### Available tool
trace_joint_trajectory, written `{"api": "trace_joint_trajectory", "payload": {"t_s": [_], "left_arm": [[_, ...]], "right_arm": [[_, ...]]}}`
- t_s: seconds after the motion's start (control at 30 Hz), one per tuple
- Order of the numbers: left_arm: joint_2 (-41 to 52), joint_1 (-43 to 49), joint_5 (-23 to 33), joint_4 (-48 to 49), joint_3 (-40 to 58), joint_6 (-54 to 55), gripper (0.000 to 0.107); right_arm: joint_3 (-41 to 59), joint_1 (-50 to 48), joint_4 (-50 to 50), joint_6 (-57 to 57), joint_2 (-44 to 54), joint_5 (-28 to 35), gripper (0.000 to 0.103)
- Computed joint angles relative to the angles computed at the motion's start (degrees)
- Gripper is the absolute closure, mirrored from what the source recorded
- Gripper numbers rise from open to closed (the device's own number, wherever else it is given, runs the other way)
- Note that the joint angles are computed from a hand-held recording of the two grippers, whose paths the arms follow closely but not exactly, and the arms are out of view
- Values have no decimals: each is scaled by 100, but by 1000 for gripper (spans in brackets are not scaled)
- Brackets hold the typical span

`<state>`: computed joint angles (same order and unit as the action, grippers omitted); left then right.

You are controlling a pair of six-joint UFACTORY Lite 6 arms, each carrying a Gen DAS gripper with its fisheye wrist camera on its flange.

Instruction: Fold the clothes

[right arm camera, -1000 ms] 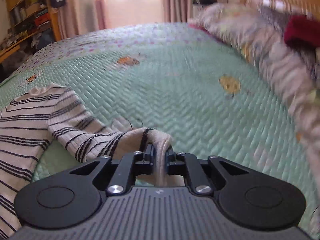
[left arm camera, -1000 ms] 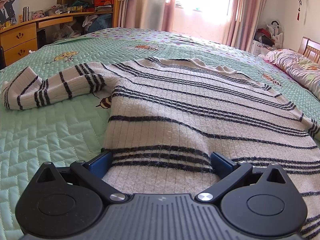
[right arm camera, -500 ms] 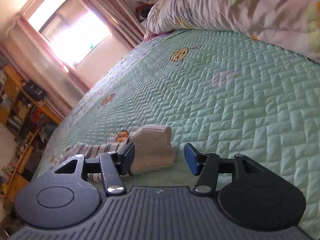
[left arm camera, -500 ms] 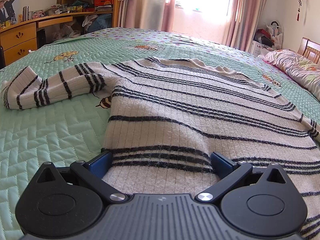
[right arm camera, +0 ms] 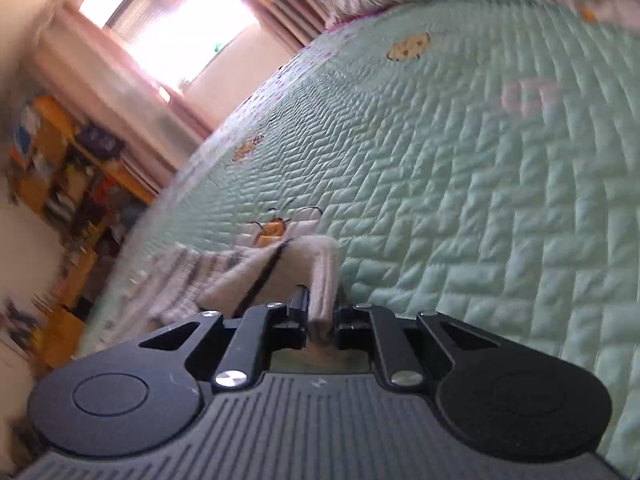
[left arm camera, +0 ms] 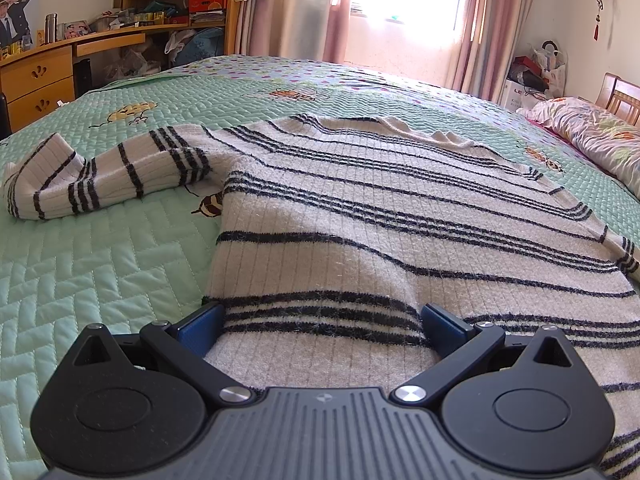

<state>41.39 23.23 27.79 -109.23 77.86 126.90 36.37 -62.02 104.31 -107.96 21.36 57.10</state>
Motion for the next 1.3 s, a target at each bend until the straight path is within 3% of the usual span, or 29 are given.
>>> {"api": "trace_joint_trajectory", "payload": {"t_s": [0.13, 0.17, 0.2, 0.27, 0.33, 0.37, 0.53, 0.63, 0.73, 0.77, 0.8, 0.83, 0.93, 1.0, 1.07, 1.1, 1.2, 1.3], "left_arm": [[0, -5, -3, -7, 0, 4, 4], [0, -5, -3, -7, 0, 4, 4], [16, 1, 4, 5, 18, -7, 4], [22, 6, 9, 15, 27, -17, 4], [23, 8, 12, 19, 29, -21, 4], [19, 10, 15, 20, 25, -22, 4], [12, 10, 18, 7, 13, -10, 4], [13, 11, 17, 9, 15, -12, 4], [13, 16, 23, 5, 11, -5, 4], [13, 16, 23, 5, 11, -5, 4], [13, 17, 32, 4, 8, -7, 4], [12, 19, 39, 3, 4, -9, 4], [18, 31, 69, 13, 7, -30, 4], [12, 31, 70, 9, 3, -30, 4], [-12, 17, 52, -48, -29, 29, 4], [-16, 18, 57, -52, -33, 30, 4], [-17, 37, 90, -37, -41, 11, 4], [1, 65, 138, -12, -31, -14, 4]], "right_arm": [[-147, -1120, -994, 1400, -173, 1182, 90], [-156, -1348, -1213, 1513, -245, 1186, 90], [-195, -1456, -1343, 1706, -435, 987, 90], [-252, -1421, -1434, 1657, -825, -51, 87], [-446, -1333, -1170, 1043, -1146, -1044, 89], [-615, -1307, -903, 846, -1342, -1198, 87], [-1450, -1027, -420, 153, -2108, -157, 78], [-1278, -105, -202, 326, -1723, 282, 56], [-936, 300, 299, 348, -792, 397, 51], [-778, 291, 476, 408, -473, 116, 55], [-794, 235, 727, 271, -326, -91, 70], [-889, 55, 927, 101, -246, -208, 103], [-1617, -304, 1439, -351, -933, -369, 103], [-2204, 35, 1903, -602, -1966, -812, 94], [-2576, 803, 2359, -717, -2854, -1176, 61], [-2652, 1239, 2522, -718, -3124, -1243, 55], [-2328, 2659, 2898, -694, -3042, -1182, 50], [-1359, 3720, 3432, -376, -1811, -541, 50]]}}
